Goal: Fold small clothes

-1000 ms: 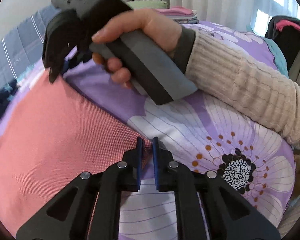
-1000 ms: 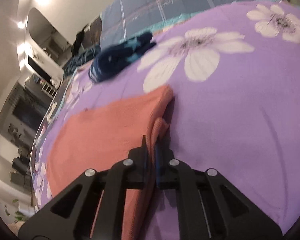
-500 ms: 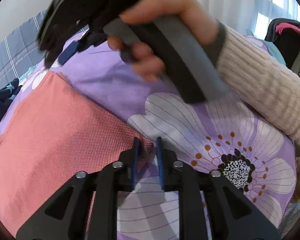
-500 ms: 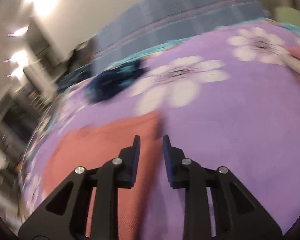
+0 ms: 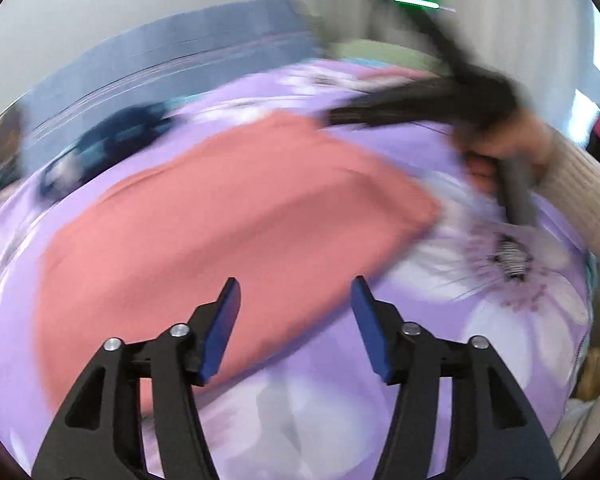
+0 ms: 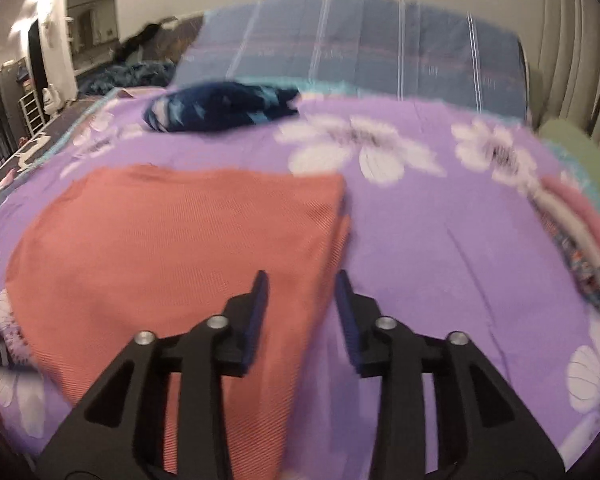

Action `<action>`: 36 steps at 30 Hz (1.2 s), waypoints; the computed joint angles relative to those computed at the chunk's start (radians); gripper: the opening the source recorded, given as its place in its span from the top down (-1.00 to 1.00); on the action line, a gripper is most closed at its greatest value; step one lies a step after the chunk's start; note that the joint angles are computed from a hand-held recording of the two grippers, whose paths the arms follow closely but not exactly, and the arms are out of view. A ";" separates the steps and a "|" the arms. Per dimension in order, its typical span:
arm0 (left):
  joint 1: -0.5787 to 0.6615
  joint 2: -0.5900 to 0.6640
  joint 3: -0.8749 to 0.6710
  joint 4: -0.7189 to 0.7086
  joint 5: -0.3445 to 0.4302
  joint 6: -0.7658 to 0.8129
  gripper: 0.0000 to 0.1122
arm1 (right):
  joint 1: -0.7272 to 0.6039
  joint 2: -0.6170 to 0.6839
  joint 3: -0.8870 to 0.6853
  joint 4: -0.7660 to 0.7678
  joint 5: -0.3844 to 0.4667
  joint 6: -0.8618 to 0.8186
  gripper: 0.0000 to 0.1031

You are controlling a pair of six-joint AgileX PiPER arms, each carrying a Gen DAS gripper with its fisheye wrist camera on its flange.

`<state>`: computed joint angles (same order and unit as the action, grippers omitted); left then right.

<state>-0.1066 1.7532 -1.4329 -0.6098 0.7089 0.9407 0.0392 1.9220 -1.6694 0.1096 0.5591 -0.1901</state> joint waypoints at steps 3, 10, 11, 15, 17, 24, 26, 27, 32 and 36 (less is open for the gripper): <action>0.163 -0.042 0.047 0.027 -0.050 -0.062 -0.06 | 0.101 -0.077 0.059 -0.033 -0.029 -0.026 0.05; 0.496 -0.042 0.076 -0.063 -0.051 -0.043 -0.06 | 0.459 -0.065 0.090 -0.115 -0.096 -0.116 -0.26; 0.527 -0.044 0.088 -0.088 -0.045 -0.019 -0.06 | 0.489 -0.039 0.066 -0.116 -0.081 -0.123 -0.28; 0.587 -0.042 0.132 -0.159 -0.029 0.072 -0.07 | 0.596 0.095 -0.072 -0.314 -0.015 0.035 -0.28; 0.616 -0.016 0.119 -0.198 -0.010 0.112 -0.07 | 0.624 0.159 -0.157 -0.391 0.042 0.116 -0.28; 0.689 0.056 0.057 -0.314 0.070 0.215 -0.07 | 0.736 0.315 -0.304 -0.768 0.172 0.359 -0.29; 0.697 0.073 0.041 -0.333 0.087 0.232 -0.07 | 0.763 0.355 -0.335 -0.893 0.197 0.446 -0.29; 0.698 0.083 0.031 -0.338 0.093 0.234 -0.07 | 0.778 0.376 -0.349 -0.959 0.213 0.496 -0.29; 0.701 0.114 -0.008 -0.348 0.121 0.220 -0.07 | 0.807 0.536 -0.601 -1.037 0.362 0.507 0.29; 0.714 0.114 -0.018 -0.358 0.124 0.226 -0.07 | 0.795 0.524 -0.614 -1.001 0.355 0.522 0.83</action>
